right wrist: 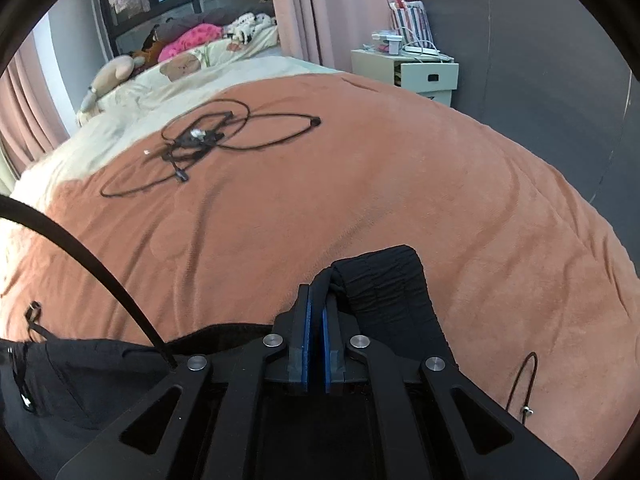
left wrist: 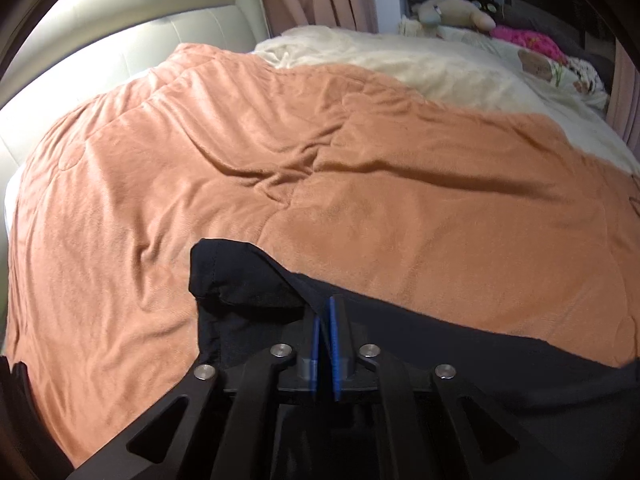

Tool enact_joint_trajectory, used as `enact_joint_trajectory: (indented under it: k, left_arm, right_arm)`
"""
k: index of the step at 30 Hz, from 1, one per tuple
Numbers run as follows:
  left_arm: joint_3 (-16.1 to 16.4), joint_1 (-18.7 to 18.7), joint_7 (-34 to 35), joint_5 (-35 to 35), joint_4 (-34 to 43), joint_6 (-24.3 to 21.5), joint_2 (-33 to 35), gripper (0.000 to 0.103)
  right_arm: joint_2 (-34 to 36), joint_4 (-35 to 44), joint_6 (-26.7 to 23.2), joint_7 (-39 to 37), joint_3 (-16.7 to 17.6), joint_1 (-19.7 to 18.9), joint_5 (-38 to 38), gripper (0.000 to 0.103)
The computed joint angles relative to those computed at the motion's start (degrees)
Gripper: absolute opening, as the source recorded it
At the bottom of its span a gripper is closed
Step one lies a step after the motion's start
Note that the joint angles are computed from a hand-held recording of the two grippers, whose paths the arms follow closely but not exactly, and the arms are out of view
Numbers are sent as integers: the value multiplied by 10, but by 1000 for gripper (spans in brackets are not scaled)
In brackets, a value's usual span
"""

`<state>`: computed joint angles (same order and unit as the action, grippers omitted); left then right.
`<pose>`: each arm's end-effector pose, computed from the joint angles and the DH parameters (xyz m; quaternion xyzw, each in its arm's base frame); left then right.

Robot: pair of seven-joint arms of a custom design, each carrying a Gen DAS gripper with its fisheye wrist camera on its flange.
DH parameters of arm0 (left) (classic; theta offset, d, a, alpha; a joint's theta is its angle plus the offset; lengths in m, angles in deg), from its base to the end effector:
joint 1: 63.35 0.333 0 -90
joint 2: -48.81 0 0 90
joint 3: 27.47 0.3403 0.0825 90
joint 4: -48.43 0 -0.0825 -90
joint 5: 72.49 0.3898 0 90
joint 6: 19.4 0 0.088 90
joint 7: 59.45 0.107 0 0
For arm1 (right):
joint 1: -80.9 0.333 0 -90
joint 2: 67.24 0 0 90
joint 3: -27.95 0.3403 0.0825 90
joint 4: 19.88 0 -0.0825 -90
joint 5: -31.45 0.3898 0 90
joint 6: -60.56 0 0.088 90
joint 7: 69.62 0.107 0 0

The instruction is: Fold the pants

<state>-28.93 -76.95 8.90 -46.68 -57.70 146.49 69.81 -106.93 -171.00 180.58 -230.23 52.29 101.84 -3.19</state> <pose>0.6617 -0.2027 0.4189 -0.5646 0.7496 -0.2363 0.2521 0.2614 0.2366 0.4835 -0.3022 0.8695 -0.3224 0.2207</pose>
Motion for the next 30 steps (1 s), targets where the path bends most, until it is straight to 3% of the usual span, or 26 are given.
enact_joint_trajectory:
  k: [1,2,3,4,5,7,9,15,19,24,30]
  left_arm:
    - [-12,11,14,-14,-2,-1,-1,25]
    - [-27,24,32,-34,-7,1,-4,48]
    - [-33,32,42,-48,-16,8,-9,57]
    - [-34,37,47,-56,-31,29,-18,65]
    - [-32,38,50,-59,-47,50,-28,66]
    - [-37,47,67,-74,-65,58,-43,66]
    - [-67,78,114,-121,-84,54,-59,66]
    - [-92,120,214,-214,-152,68,-116,66]
    - [-110,147,309,-316,-192,69,-155,66]
    - [-82,137,363,-385,-241,83,-205,66]
    - [-45,114,463,-496,-270,38,-240,57]
  right_arm:
    - [2,-3,12,-1,-7,0,0,10]
    - [-3,-10,30,0,-12,5,3,31]
    - [-11,-15,43,4,-11,6,2,43]
    - [-22,-18,40,9,-4,6,3,72]
    - [-29,-13,22,19,16,3,-1,83]
    - [-49,-13,3,17,30,13,-3,83]
    - [-68,-17,3,21,34,28,9,83]
    - [-104,-16,-48,23,69,63,50,83]
    - [-123,-14,-79,34,83,96,85,83]
    - [-134,1,-111,38,102,118,105,83]
    - [-139,6,-121,65,125,141,125,83]
